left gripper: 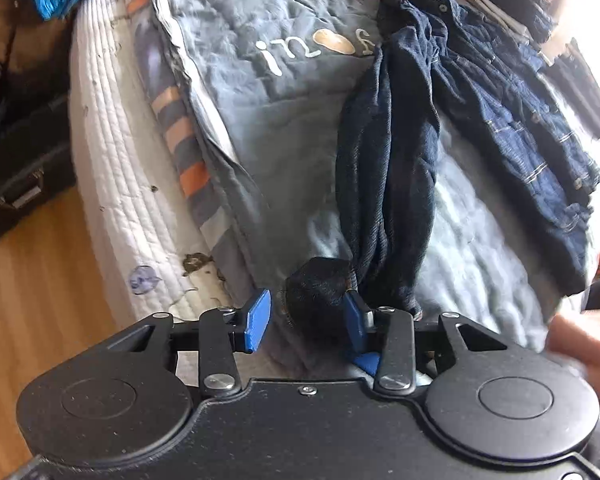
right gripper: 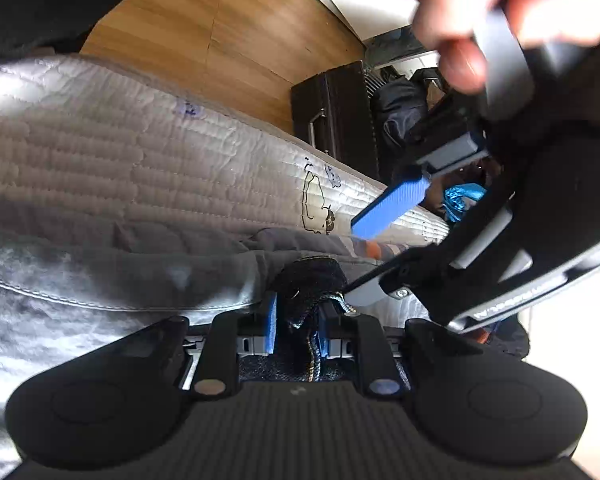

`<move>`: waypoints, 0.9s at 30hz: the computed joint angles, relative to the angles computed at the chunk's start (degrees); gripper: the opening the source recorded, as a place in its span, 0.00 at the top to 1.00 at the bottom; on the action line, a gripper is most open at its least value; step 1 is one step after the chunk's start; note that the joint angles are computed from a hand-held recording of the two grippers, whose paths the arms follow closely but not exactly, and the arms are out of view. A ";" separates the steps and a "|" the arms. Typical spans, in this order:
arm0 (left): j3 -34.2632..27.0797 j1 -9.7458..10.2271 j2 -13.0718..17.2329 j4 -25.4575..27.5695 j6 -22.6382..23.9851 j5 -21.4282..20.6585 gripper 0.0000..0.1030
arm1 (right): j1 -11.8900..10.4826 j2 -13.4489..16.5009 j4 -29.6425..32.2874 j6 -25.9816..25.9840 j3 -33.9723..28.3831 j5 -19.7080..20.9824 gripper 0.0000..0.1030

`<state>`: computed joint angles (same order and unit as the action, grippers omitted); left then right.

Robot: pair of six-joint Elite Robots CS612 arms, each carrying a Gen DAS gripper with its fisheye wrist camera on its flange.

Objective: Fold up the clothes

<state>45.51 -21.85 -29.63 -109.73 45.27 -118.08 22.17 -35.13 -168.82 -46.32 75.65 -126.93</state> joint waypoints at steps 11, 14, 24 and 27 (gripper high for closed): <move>4.69 -1.87 -1.64 -8.42 3.14 5.56 0.59 | 0.42 1.43 -5.87 -0.42 -0.02 -2.68 0.79; 3.96 -1.52 -1.07 -9.20 0.60 5.53 0.59 | 0.34 1.61 -8.96 -0.41 0.25 -2.79 0.78; 1.05 -0.44 0.73 -6.80 -0.96 5.05 0.73 | 0.50 1.16 -15.24 0.28 2.43 -0.98 0.78; 1.15 -0.21 0.78 -6.48 -0.96 4.66 0.71 | 0.48 0.15 -13.96 1.71 3.48 0.33 0.77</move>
